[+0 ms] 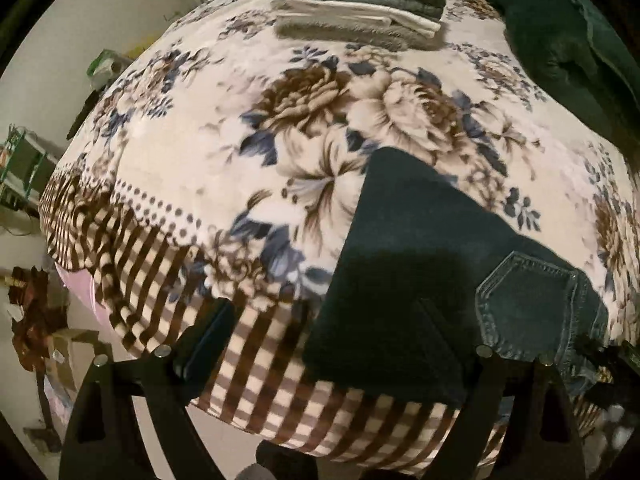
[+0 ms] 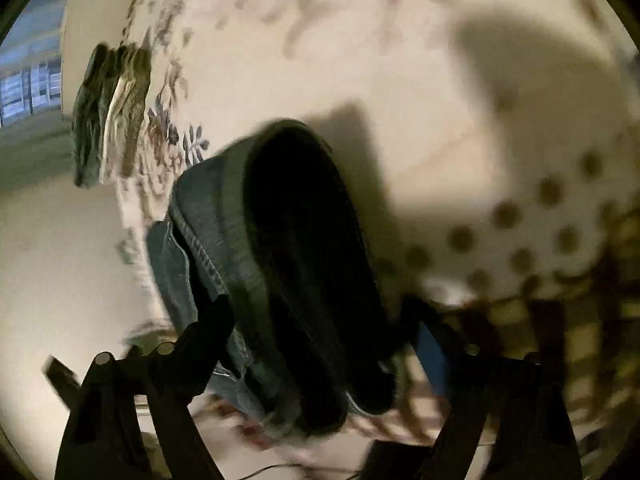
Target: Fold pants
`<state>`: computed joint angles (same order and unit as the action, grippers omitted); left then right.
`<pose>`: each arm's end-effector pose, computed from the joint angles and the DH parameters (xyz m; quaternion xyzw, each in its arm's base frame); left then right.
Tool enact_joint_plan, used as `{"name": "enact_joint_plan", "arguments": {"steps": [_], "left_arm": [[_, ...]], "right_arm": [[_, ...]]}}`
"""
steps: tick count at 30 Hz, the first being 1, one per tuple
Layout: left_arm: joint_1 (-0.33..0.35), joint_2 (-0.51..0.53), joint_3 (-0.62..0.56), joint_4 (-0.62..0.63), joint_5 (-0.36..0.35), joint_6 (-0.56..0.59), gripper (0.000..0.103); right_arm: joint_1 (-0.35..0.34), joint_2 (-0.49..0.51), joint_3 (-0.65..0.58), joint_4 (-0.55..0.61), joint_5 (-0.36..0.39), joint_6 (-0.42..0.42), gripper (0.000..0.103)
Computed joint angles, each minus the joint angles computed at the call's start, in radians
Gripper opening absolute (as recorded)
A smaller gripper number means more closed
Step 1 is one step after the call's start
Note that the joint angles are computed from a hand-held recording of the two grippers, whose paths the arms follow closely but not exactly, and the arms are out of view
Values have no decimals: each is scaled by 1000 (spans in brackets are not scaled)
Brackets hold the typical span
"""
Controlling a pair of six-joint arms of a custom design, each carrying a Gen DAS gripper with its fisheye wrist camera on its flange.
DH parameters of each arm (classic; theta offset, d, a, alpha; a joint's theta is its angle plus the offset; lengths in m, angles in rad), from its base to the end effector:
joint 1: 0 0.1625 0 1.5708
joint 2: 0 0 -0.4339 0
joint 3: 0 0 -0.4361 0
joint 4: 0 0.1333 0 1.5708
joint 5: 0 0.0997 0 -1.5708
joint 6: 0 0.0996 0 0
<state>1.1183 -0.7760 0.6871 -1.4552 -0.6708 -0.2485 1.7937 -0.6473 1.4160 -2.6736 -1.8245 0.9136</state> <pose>-0.1781 -0.8497 0.4406 0.0975 0.8951 -0.1380 0.4126 0.2792 -0.7420 0.0626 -0.3509 -0.9133 0.2062 0.0164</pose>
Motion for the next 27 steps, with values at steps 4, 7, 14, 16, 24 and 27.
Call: {"name": "enact_joint_plan", "arguments": {"steps": [4, 7, 14, 16, 24, 27], "left_arm": [[8, -9, 13, 24, -29, -22, 90], [11, -11, 10, 34, -51, -28, 90], [27, 11, -42, 68, -80, -12, 90], [29, 16, -54, 73, -82, 0, 90], [47, 47, -114, 103, -106, -11, 90], [50, 63, -137, 109, -104, -15, 90]], "right_arm": [[62, -14, 2, -19, -109, -40, 8], [109, -17, -24, -18, -150, -71, 8], [98, -64, 10, 108, -47, -37, 7], [67, -76, 56, 146, 12, 9, 21], [-14, -43, 200, -318, 140, 86, 88], [-25, 10, 137, -316, 154, 64, 55]]}}
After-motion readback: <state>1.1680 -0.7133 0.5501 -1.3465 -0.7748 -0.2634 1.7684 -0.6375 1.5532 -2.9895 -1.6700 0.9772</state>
